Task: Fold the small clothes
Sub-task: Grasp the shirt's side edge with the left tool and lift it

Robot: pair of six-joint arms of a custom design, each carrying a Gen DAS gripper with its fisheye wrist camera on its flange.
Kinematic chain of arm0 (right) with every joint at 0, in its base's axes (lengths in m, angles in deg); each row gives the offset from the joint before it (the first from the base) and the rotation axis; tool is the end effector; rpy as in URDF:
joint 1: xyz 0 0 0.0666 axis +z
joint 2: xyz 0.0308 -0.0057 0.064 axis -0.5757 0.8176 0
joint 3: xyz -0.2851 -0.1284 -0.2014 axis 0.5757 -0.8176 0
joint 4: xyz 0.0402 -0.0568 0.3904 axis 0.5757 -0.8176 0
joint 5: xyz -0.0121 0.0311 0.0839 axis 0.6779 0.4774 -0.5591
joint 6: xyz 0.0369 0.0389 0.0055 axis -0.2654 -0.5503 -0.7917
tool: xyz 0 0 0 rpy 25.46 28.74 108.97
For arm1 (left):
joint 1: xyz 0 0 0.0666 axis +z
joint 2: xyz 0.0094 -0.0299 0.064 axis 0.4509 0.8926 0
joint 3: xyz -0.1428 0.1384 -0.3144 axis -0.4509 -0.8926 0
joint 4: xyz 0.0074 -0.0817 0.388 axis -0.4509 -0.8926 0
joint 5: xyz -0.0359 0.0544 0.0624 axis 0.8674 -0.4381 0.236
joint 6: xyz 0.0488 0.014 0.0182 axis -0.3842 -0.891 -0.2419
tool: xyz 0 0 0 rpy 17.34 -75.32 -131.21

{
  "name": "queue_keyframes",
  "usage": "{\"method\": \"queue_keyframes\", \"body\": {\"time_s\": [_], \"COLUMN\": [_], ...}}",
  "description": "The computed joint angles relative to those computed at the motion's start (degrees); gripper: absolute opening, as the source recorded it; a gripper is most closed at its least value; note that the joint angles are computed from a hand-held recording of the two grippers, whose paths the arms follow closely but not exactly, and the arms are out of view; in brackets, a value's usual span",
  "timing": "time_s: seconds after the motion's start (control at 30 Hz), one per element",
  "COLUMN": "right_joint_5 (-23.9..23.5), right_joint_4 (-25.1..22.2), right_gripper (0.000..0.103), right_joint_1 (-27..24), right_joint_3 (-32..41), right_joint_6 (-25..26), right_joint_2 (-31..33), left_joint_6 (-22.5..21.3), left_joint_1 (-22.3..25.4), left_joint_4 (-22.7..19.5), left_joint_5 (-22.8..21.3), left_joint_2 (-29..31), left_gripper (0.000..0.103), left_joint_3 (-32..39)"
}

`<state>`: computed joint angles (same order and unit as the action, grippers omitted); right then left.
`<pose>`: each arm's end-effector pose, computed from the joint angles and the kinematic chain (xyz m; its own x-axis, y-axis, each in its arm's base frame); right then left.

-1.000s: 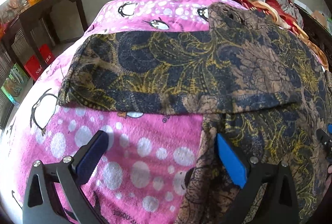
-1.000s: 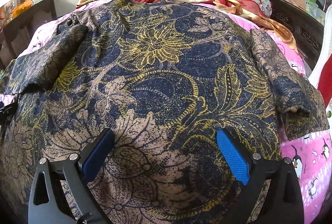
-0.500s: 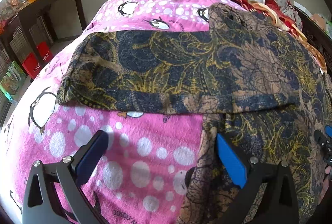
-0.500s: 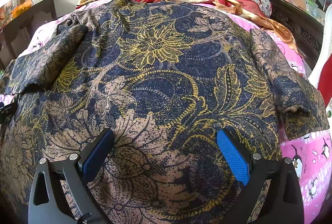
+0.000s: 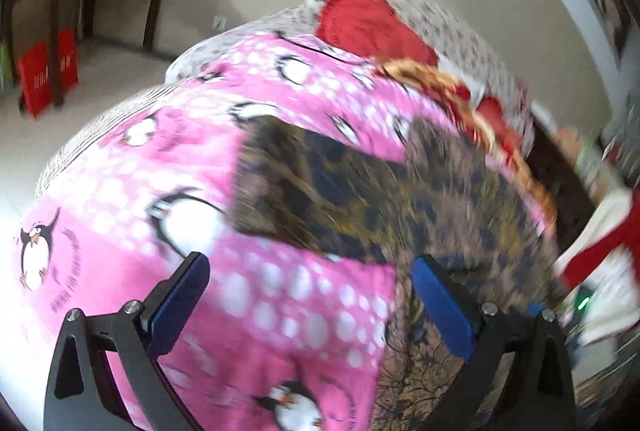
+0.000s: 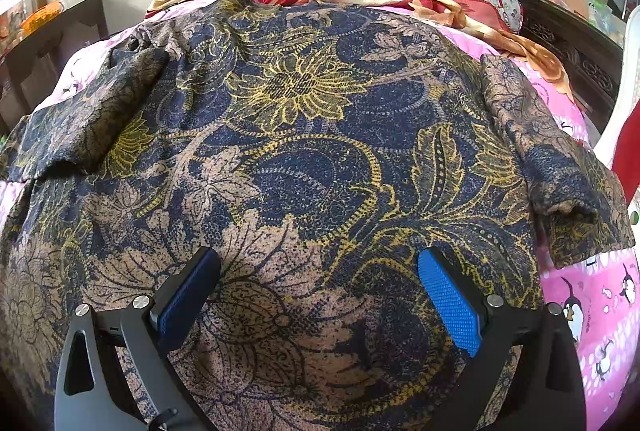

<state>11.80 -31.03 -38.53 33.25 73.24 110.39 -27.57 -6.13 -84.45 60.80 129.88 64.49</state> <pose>0.3872 -0.0199 0.4887 -0.7729 -0.1509 -0.6163 -0.1552 0.9868 -0.0469 0.2968 -0.1821 0.5215 -0.6667 -0.4859 -0.5651 -0.2544 0.8611 -0.4403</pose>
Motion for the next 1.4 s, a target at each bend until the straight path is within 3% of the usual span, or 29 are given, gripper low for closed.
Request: {"method": "queue_keyframes", "body": {"time_s": [0.13, 0.27, 0.57, 0.73, 0.93, 1.0, 1.07, 1.13, 1.2, 1.27, 1.4], "right_joint_5": [0.0, 0.1, 0.1, 0.2, 0.1, 0.1, 0.1, 0.0, 0.0, 0.1, 0.2], "right_joint_4": [0.0, 0.0, 0.0, 0.0, 0.1, 0.0, 0.0, 0.0, -0.1, -0.1, 0.0], "right_gripper": [0.098, 0.098, 0.098, 0.098, 0.098, 0.098, 0.098, 0.098, 0.098, 0.098, 0.098], "right_joint_1": [0.0, 0.0, 0.0, 0.0, -0.1, -0.1, -0.1, -0.1, -0.1, 0.0, 0.1], "right_joint_3": [0.1, 0.1, 0.2, 0.2, 0.1, 0.2, 0.1, 0.2, 0.2, 0.2, 0.2], "right_joint_6": [-0.1, 0.0, 0.0, 0.1, 0.1, 0.1, 0.1, 0.1, 0.0, -0.1, -0.2], "right_joint_2": [0.2, 0.2, 0.3, 0.3, 0.4, 0.4, 0.4, 0.4, 0.5, 0.6, 0.7], "left_joint_6": [2.2, 4.0, 4.5, 9.0, 7.6, 9.2, 11.1, 12.0, 10.4, 9.7, 5.8], "left_joint_1": [8.7, 13.9, 20.1, 21.6, 21.1, 21.8, 22.6, 22.6, 22.0, 21.1, 19.5], "left_joint_4": [6.4, 9.5, 14.1, 20.6, 20.2, 21.0, 21.6, 20.9, 20.4, 20.3, 15.0], "left_joint_5": [12.0, 23.4, 29.8, 39.6, 42.1, 41.6, 41.0, 41.2, 41.9, 42.2, 36.5], "left_joint_2": [-1.6, 2.2, 5.6, 3.9, 4.8, 4.9, 4.9, 5.6, 6.2, 6.6, 7.9], "left_gripper": [0.102, 0.099, 0.099, 0.096, 0.093, 0.087, 0.068, 0.060, 0.053, 0.032, 0.013], "left_joint_3": [-2.8, -1.9, -2.1, -4.9, -4.2, -4.5, -4.9, -4.5, -3.8, -3.4, -0.5]}}
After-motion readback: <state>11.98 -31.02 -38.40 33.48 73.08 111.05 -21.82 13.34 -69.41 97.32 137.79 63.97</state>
